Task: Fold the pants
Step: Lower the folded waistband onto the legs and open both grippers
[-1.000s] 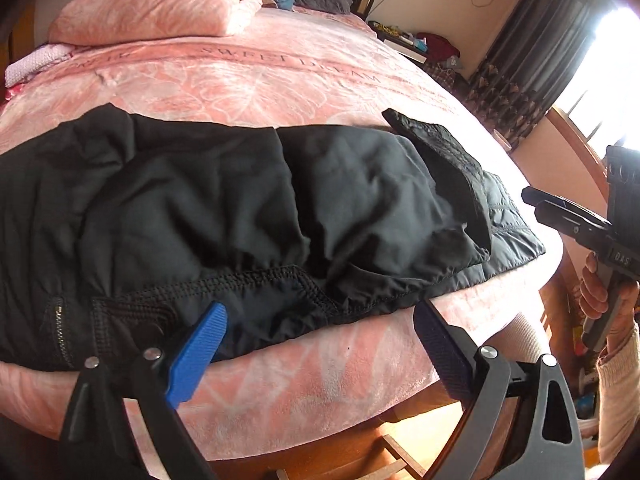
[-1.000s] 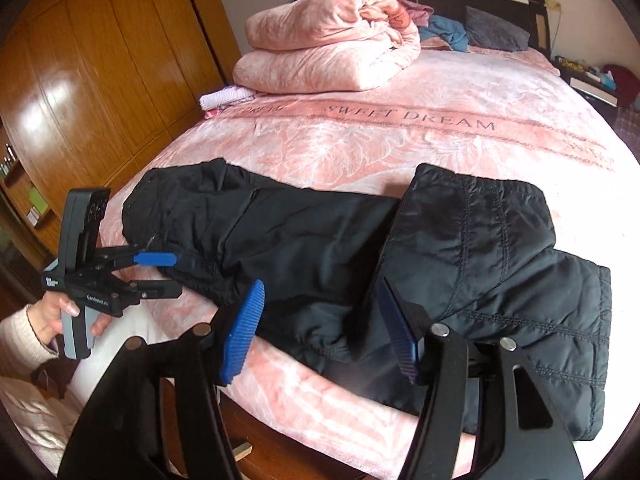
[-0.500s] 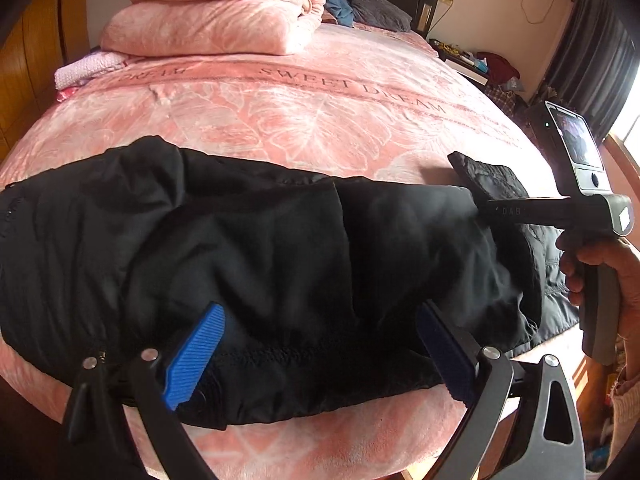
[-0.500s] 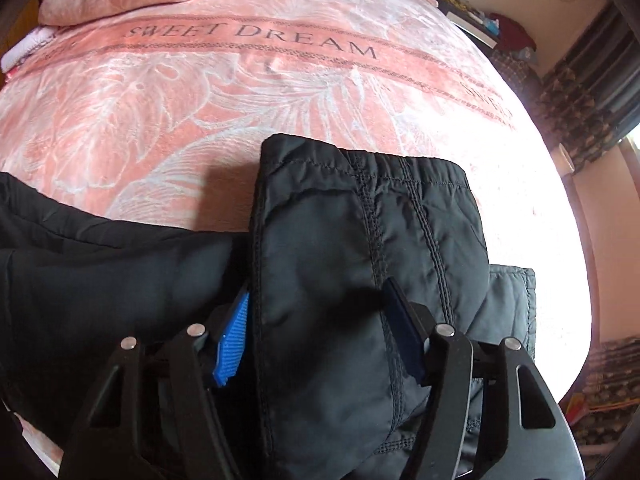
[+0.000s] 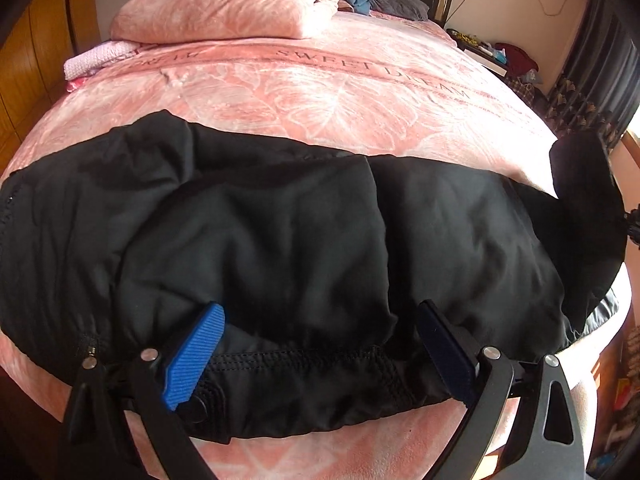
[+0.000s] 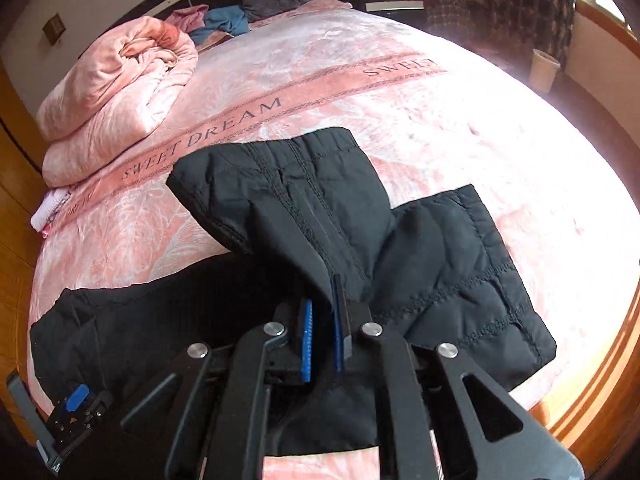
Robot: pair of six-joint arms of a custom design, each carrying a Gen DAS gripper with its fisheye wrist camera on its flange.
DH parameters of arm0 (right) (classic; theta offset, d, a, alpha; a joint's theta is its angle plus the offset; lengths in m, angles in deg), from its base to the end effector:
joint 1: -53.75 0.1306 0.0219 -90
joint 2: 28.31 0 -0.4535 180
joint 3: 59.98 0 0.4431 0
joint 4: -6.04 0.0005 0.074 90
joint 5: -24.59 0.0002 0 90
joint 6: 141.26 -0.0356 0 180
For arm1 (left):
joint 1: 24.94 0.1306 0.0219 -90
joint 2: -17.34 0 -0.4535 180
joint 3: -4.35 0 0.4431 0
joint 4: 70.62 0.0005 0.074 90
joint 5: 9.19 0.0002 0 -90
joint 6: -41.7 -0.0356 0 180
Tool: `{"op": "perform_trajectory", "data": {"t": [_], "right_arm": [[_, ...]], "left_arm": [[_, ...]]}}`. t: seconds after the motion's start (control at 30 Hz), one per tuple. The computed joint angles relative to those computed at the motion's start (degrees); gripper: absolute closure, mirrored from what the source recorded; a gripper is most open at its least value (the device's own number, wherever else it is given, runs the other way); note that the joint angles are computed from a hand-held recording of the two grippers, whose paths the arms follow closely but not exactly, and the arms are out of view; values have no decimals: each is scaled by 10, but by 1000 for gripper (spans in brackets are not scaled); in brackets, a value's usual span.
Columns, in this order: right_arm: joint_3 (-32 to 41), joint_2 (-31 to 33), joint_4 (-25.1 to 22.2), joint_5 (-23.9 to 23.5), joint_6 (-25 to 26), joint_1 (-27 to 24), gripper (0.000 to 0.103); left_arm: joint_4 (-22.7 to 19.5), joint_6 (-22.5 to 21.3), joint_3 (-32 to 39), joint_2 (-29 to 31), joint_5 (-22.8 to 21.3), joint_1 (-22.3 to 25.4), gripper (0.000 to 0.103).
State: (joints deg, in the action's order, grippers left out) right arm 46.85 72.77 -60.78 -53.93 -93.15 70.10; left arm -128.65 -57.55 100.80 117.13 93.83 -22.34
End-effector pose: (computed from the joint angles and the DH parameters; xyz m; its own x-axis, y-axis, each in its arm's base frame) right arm 0.5802 0.1623 0.5246 -0.7477 0.4626 -0.4764 0.4242 0.8847 0.1933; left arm 0.5930 0.0184 0.4562 -0.8552 0.1179 -0.5047 0.2038 0.9719 -0.1182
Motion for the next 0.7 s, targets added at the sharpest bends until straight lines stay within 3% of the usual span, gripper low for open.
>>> {"op": "perform_trajectory", "data": {"t": [0.13, 0.2, 0.4, 0.43, 0.47, 0.57, 0.7], "right_arm": [[-85, -58, -17, 36, -21, -11, 66], [-116, -72, -18, 39, -24, -18, 65], [-208, -135, 92, -62, -70, -70, 56], [-215, -139, 102, -79, -82, -79, 62], [-220, -141, 109, -97, -95, -88, 75], [-239, -156, 141, -152, -110, -106, 92], [-225, -168, 120, -139, -74, -92, 96]], "left_arm": [[1, -4, -9, -7, -6, -4, 6], [-1, -4, -13, -10, -8, -6, 6], [-14, -14, -20, -22, -8, -10, 6], [-14, -14, -22, -26, -8, -11, 6], [-15, -16, -24, -29, -8, -12, 6], [-15, -21, -28, -35, -11, -15, 6], [-19, -28, -30, -40, -14, -17, 6]]}}
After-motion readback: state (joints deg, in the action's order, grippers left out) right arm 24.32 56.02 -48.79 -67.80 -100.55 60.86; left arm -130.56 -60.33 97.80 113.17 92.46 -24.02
